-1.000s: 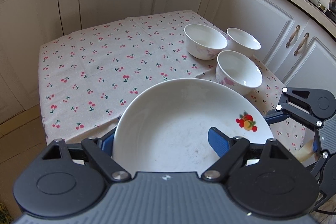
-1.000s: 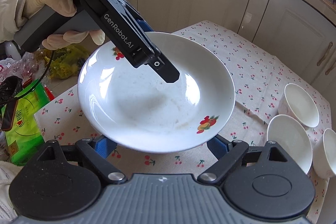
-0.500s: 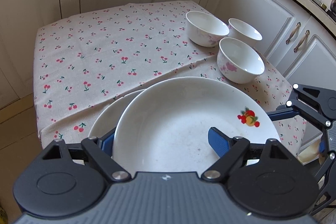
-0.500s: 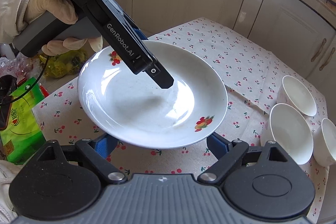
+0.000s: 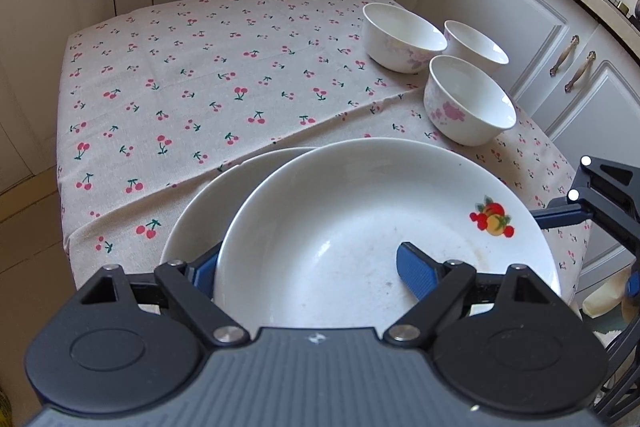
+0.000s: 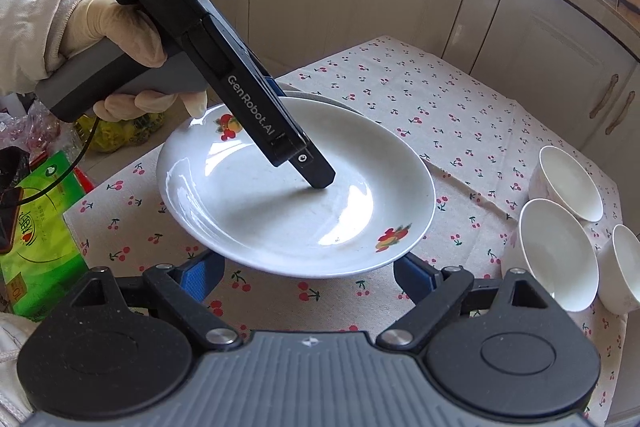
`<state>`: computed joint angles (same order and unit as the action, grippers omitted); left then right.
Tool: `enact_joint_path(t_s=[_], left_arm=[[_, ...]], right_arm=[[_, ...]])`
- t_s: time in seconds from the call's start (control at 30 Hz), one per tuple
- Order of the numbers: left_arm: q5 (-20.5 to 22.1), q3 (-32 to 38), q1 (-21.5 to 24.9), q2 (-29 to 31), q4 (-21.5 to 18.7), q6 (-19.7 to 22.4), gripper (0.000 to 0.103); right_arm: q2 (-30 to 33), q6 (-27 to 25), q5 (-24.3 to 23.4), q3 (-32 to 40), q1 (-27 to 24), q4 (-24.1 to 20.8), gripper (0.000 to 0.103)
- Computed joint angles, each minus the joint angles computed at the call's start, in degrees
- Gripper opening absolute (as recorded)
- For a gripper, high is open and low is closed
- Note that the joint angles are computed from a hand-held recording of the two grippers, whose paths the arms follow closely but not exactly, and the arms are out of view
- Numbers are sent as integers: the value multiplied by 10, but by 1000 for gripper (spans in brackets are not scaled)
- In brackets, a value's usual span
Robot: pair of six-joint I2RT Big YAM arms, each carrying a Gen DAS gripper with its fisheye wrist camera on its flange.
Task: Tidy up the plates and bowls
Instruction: 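Lift and carry the white plate with the left gripper over the plate stack, then lower the white plate onto the stacked plates with the left gripper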
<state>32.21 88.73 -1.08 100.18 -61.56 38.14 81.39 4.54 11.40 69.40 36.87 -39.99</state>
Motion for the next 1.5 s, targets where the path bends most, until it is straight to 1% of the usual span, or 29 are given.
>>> enact_joint_path(t_s=[0.43,0.63,0.83,1.07,1.4,1.5], left_arm=[[-19,25,-4,15,-30,10,89],[-50,43,-9,21,-54,32,89],[-73,52,-15,23,-67,50,89],[-92,50,-20,19,-61,63,89],[-93,50,-21,14,-52,63,89],[-93,51,-19,13,-51,60,89]], right_arm=[[-5,11,-13,-4,-2,7,94],[-10,17,-21,-9,-4,16,94],[-15,14,-23,-16,-3,25,94],[-16,12,-26,-19,-3,32,94],[-17,9,-24,-23,0,37,94],[-26,6,-21,-34,1,64,96]])
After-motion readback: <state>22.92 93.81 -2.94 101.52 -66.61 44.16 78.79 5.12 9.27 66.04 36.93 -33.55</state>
